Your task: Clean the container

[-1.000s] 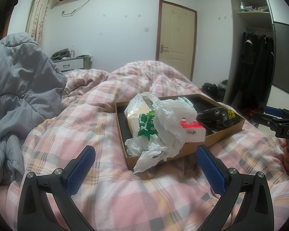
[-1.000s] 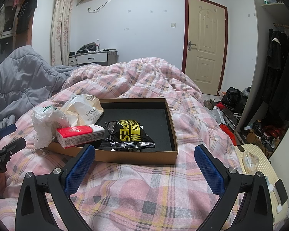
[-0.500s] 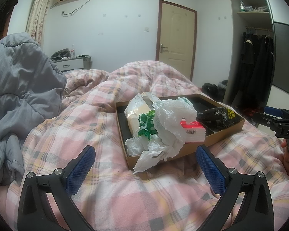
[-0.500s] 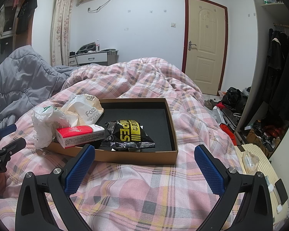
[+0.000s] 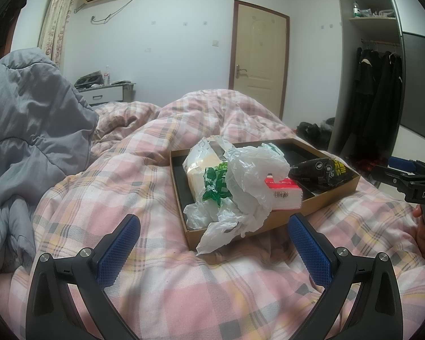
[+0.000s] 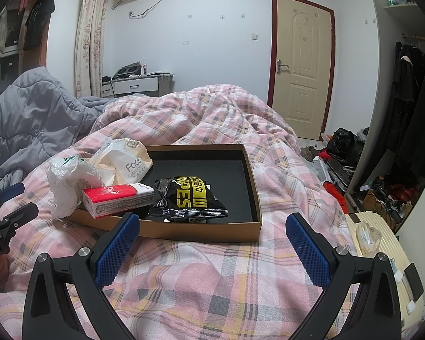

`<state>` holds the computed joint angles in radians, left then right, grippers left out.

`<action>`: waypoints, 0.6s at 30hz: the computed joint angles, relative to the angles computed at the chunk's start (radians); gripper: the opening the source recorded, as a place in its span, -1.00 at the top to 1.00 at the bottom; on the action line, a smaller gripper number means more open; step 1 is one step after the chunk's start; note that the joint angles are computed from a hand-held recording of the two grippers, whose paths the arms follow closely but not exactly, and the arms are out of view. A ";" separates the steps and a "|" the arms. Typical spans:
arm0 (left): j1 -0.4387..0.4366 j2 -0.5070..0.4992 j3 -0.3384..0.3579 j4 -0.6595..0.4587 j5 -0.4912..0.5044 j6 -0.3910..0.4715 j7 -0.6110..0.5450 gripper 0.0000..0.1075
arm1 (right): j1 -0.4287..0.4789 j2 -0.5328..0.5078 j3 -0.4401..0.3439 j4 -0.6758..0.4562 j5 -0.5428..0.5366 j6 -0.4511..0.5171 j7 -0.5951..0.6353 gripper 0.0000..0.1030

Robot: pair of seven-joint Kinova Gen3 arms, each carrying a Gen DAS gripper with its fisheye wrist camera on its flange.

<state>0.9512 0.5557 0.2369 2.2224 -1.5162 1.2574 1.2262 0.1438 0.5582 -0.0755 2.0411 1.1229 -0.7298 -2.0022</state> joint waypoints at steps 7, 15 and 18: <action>-0.001 -0.001 0.000 0.001 0.000 0.000 -0.001 -0.92 | -0.001 0.000 0.001 0.000 0.000 -0.001 0.000 -0.99; -0.001 -0.001 0.001 0.000 0.000 -0.001 -0.001 -0.92 | -0.002 -0.001 0.001 0.001 -0.007 0.003 0.015 -0.99; -0.001 -0.001 0.001 0.000 0.000 -0.001 -0.001 -0.92 | -0.002 -0.001 0.000 0.001 -0.009 0.004 0.018 -0.99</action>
<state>0.9500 0.5547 0.2374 2.2225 -1.5157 1.2569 1.2251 0.1423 0.5577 -0.0756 2.0424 1.1143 -0.7260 -1.9847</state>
